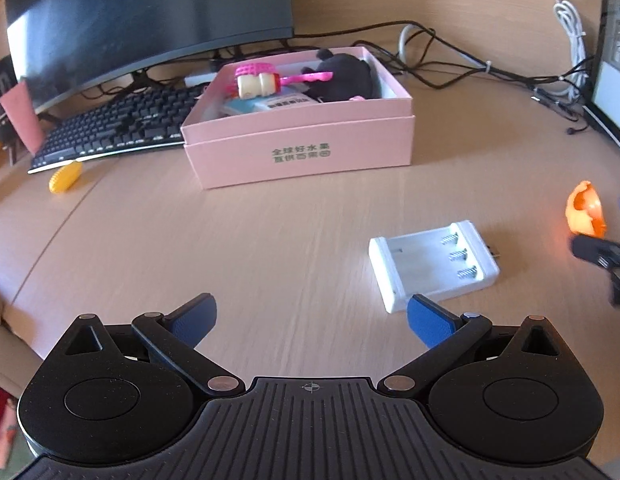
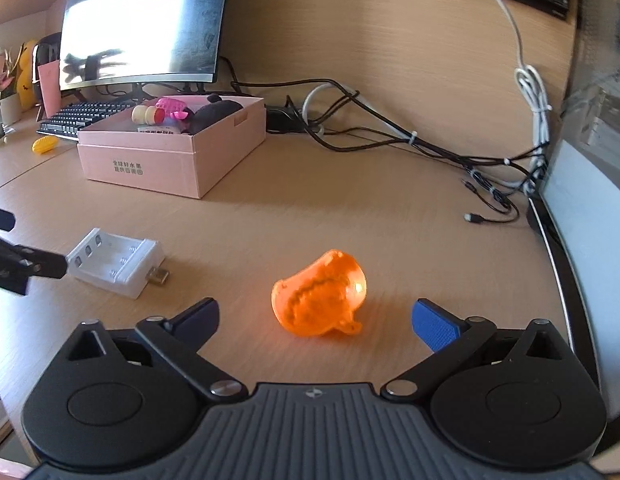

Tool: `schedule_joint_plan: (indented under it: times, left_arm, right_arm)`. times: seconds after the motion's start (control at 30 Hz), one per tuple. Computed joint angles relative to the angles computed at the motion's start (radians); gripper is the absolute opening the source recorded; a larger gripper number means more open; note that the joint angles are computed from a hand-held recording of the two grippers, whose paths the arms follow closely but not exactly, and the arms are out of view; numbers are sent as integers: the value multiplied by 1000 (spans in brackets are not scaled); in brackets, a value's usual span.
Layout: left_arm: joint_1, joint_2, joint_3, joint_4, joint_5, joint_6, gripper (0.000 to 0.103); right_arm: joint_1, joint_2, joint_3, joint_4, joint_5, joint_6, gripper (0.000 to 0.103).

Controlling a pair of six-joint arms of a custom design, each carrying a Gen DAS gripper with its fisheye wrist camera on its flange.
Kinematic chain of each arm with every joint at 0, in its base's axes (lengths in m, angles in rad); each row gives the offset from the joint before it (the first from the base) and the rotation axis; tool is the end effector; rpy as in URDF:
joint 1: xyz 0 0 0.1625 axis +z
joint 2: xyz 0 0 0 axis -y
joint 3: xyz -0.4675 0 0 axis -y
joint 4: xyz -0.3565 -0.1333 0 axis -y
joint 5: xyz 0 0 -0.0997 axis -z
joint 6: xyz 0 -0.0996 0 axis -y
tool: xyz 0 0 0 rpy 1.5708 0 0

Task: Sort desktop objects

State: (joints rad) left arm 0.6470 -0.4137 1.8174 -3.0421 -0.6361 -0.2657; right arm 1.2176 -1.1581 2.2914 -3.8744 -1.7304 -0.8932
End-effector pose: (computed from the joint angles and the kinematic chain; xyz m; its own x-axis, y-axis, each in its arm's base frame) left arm -0.3428 -0.5264 -0.0534 -0.5964 0.2678 -0.7567 0.6627 0.6962 -0.2759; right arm -0.0516 -0.4797 0.3213 -0.6541 0.0152 0.7563 -0.5977 0.6024 -0.5290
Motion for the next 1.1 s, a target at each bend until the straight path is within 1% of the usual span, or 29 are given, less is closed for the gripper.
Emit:
schedule_joint_plan:
  times: [0.03, 0.07, 0.1, 0.17, 0.23, 0.27, 0.33, 0.43, 0.67, 0.73, 0.87, 1.03, 1.1]
  left_arm:
    - [-2, -2, 7, -8, -10, 2, 103]
    - [-3, -5, 15, -18, -23, 7, 103]
    - [-5, -6, 21, -26, -33, 10, 103]
    - [-8, -11, 32, -35, -52, 12, 103]
    - [-11, -12, 40, -47, -65, 16, 103]
    - [-11, -12, 42, -54, -72, 20, 103]
    - [-11, -12, 43, -62, -87, 23, 103]
    - [-10, -7, 31, -59, -105, 24, 103]
    - [-14, 22, -15, -54, -133, 57, 103]
    - [-16, 33, -29, -53, -138, 68, 103]
    - [-18, 63, -65, -54, -135, 101, 103]
    - [-21, 116, -130, -75, -117, 167, 103]
    - [-23, 131, -155, -48, -103, 158, 103]
  right_arm:
    - [2, 1, -14, 25, -3, 7, 92]
    - [3, 0, -28, 53, -6, 17, 87]
    - [3, -2, -42, 80, -7, 27, 86]
    - [3, 2, -60, 102, -14, 41, 76]
    - [-1, 3, -70, 124, -16, 52, 62]
    - [-3, 0, -73, 134, -19, 61, 53]
    - [-11, -7, -69, 141, -10, 81, 53]
    - [-26, -17, -48, 118, 12, 96, 53]
    - [-65, -47, 26, 55, 79, 99, 53]
    - [-72, -45, 44, 14, 95, 88, 53]
    - [-75, -37, 61, -33, 101, 77, 53]
    - [-70, -35, 53, -16, 88, 75, 53]
    - [-69, -35, 52, -12, 85, 74, 53]
